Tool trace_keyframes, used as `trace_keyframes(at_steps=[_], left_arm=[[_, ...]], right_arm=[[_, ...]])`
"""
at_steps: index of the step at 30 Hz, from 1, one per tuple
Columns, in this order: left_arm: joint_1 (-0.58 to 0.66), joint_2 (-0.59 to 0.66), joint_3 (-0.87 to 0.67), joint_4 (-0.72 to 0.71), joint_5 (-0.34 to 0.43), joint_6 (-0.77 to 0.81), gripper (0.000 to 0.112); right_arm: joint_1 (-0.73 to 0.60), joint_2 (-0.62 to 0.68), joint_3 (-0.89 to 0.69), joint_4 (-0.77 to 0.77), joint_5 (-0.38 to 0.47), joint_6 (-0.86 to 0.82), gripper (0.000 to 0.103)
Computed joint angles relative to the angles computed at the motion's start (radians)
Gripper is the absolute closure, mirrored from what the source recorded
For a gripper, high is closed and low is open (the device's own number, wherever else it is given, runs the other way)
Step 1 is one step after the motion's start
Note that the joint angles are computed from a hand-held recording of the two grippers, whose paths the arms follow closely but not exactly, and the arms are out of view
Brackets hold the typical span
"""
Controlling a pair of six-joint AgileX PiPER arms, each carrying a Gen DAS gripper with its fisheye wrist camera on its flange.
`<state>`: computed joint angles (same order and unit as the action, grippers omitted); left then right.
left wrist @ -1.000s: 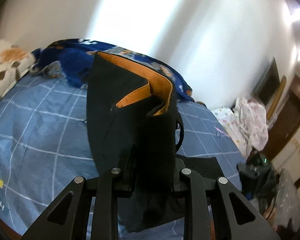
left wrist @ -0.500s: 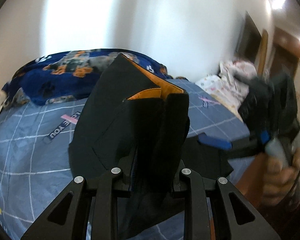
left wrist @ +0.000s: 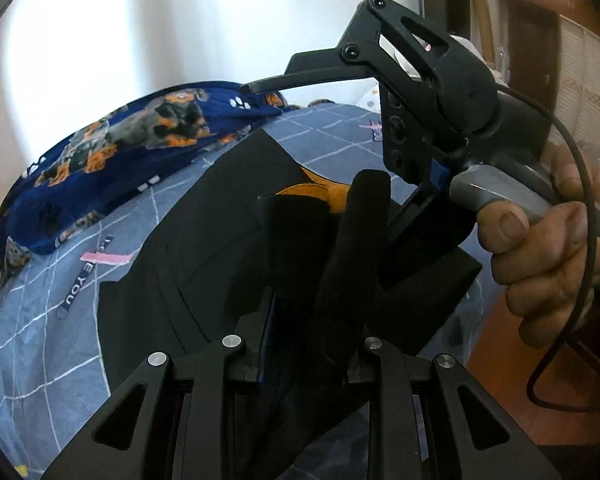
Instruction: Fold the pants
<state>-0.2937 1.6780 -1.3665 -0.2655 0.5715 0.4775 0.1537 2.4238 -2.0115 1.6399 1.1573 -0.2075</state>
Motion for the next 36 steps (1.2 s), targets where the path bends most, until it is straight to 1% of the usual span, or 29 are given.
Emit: trace_keyframes(at_steps=[2,3,4,5,6,7,8,9,10,12,13,14,15,16,17,19,21,23,27,31,36], left_arm=[[-0.006,0.01,-0.016,0.02,0.028,-0.015,0.085],[-0.014,0.012,-0.023,0.049,0.04,-0.039,0.077],[-0.013,0.011,-0.023,0.038,0.049,-0.024,0.074],[-0.006,0.007,-0.022,-0.013,0.067,0.031,0.068],[-0.006,0.0,-0.015,-0.034,0.063,0.06,0.059],[-0.021,-0.02,0.014,-0.014,0.02,0.059,0.054],[-0.036,-0.031,0.03,0.029,-0.014,0.03,0.045],[-0.048,-0.041,0.047,0.06,-0.044,0.013,0.041],[-0.055,-0.049,0.056,0.074,-0.06,0.013,0.041],[-0.048,-0.057,0.054,0.04,-0.048,0.038,0.041],[-0.038,-0.064,0.055,0.005,-0.041,0.061,0.041],[-0.023,-0.074,0.056,-0.035,-0.031,0.087,0.041],[-0.006,-0.087,0.057,-0.069,-0.021,0.106,0.038],[0.014,-0.104,0.061,-0.098,-0.016,0.119,0.038],[0.031,-0.12,0.066,-0.115,-0.014,0.122,0.036],[0.079,-0.143,0.058,-0.158,0.008,0.134,0.033],[0.145,-0.151,0.035,-0.221,0.06,0.161,0.029],[0.194,-0.168,0.035,-0.214,0.069,0.131,0.024],[0.275,-0.16,0.023,-0.178,0.084,0.078,0.023],[0.342,-0.126,0.009,-0.179,0.121,0.038,0.023],[0.363,-0.067,-0.013,-0.184,0.173,-0.005,0.023]], right_arm=[[-0.009,0.009,0.028,0.032,0.019,-0.025,0.003],[-0.014,0.013,0.032,0.034,0.026,-0.031,0.003],[-0.019,0.016,0.036,0.035,0.027,-0.035,0.004],[-0.025,0.019,0.042,0.043,0.028,-0.04,0.004],[-0.032,0.025,0.044,0.049,0.03,-0.038,0.004],[-0.035,0.03,0.041,0.047,0.029,-0.03,0.004],[-0.037,0.037,0.028,0.031,0.027,-0.014,0.004],[-0.038,0.04,0.016,0.01,0.023,-0.002,0.004],[-0.037,0.045,-0.001,-0.017,0.023,0.016,0.005],[-0.036,0.051,-0.021,-0.053,0.027,0.038,0.012],[-0.035,0.054,-0.037,-0.079,0.027,0.051,0.021],[-0.034,0.053,-0.059,-0.13,0.026,0.077,0.038],[-0.034,0.052,-0.076,-0.174,0.027,0.095,0.048],[-0.034,0.057,-0.105,-0.225,0.034,0.122,0.065],[-0.031,0.067,-0.145,-0.279,0.046,0.155,0.074],[-0.026,0.074,-0.179,-0.336,0.056,0.182,0.075],[-0.021,0.073,-0.205,-0.41,0.053,0.211,0.08],[-0.024,0.064,-0.182,-0.41,0.042,0.19,0.084],[-0.035,-0.002,-0.078,-0.388,-0.011,0.096,0.086],[-0.066,-0.066,0.043,-0.321,-0.045,0.002,0.086],[-0.141,-0.134,0.219,-0.265,-0.065,-0.087,0.086]])
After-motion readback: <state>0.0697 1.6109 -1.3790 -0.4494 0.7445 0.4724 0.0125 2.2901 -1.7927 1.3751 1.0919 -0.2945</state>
